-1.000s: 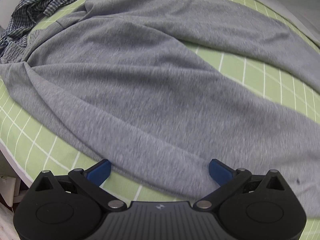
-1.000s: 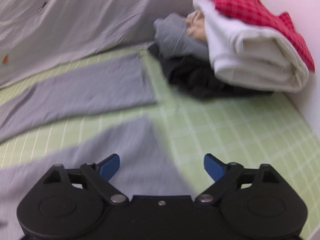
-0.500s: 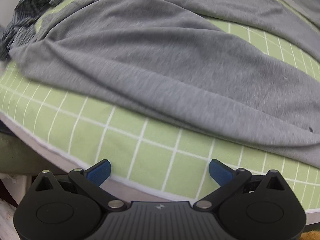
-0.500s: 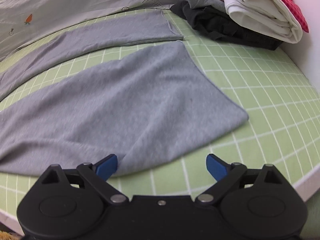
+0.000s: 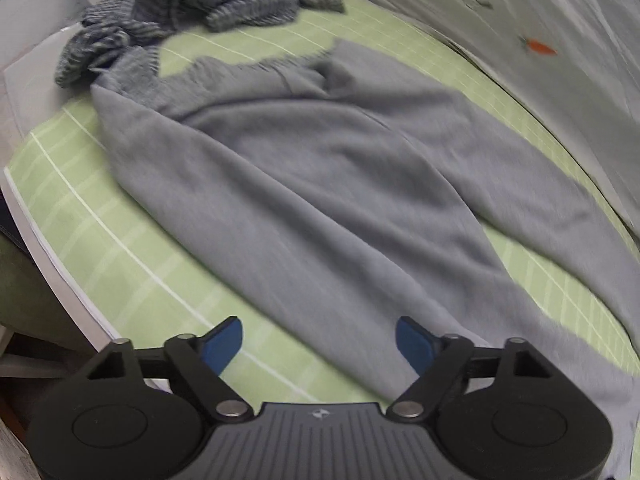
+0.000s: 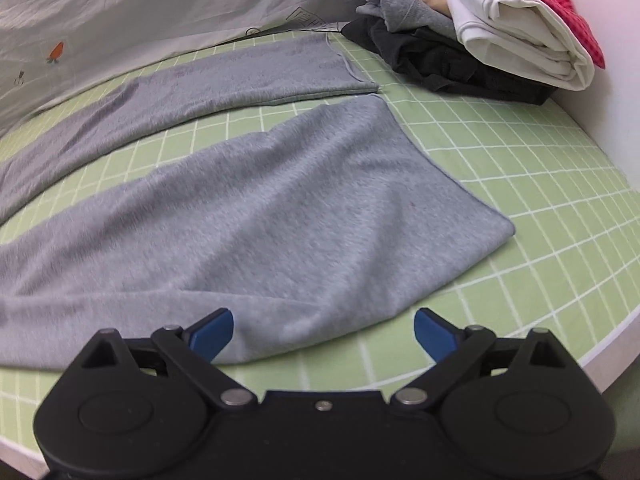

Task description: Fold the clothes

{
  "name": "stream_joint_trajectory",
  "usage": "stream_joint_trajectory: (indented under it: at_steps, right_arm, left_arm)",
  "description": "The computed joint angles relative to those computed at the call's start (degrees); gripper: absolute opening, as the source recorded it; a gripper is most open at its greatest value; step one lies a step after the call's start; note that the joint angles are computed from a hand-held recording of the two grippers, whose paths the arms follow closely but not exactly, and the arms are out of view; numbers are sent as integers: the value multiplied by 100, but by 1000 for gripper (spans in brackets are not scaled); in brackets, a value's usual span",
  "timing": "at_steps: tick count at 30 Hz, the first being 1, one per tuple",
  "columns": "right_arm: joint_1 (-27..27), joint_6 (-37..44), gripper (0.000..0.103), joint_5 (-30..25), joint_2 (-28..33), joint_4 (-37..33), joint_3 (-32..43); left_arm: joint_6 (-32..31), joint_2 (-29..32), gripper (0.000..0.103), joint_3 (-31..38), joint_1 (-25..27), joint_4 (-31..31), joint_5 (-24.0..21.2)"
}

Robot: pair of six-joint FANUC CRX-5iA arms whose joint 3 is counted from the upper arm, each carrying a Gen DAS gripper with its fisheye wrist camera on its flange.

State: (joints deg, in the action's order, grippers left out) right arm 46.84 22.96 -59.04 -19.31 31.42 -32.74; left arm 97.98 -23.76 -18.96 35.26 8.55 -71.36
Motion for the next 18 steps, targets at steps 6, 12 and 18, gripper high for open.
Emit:
stream_joint_trajectory:
  at_steps: [6, 12, 18]
  right_arm:
    - [531, -774, 98, -247, 242, 287, 106]
    - [1038, -1401, 99, -598, 619, 553, 289]
    - [1354, -1445, 99, -842, 880, 563, 503]
  left_arm:
    - [-669, 264, 77, -93, 793, 608, 166]
    - [-1118, 795, 77, 74, 896, 892, 351]
    - [-1137, 1035, 46, 303, 737, 617, 355]
